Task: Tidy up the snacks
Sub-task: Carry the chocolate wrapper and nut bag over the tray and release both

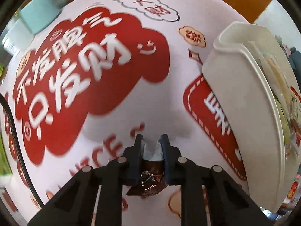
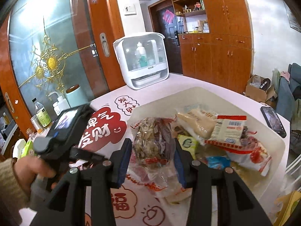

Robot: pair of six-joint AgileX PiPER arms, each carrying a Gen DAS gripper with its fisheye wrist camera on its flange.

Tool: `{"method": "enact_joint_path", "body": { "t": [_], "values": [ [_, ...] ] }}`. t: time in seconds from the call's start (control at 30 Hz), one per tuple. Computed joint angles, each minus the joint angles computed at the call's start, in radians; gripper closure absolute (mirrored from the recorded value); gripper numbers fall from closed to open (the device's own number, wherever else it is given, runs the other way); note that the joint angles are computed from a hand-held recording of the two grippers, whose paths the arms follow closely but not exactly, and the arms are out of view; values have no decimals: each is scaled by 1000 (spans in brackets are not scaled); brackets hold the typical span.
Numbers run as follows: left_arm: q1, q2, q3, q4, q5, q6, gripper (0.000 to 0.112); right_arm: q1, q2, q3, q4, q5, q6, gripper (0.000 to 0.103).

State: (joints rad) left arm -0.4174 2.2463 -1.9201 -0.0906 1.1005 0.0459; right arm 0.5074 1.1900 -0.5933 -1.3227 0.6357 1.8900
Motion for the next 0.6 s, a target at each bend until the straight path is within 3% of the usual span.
{"method": "enact_joint_path", "body": {
  "t": [0.1,0.27,0.47,0.6],
  "values": [
    [8,-127,177,-14,-75,-36,98,-22,-44,14,13,-10,-46,60],
    [-11,-343,347,-34,-117,-99,98,-58,-129,24,59,-22,-150,60],
    [-66,-508,307,-59,-90,-156,98,-110,-236,-13,106,-2,-295,60],
    [-147,-515,185,5,-83,-232,98,-183,-300,-34,150,-37,-418,60]
  ]
}}
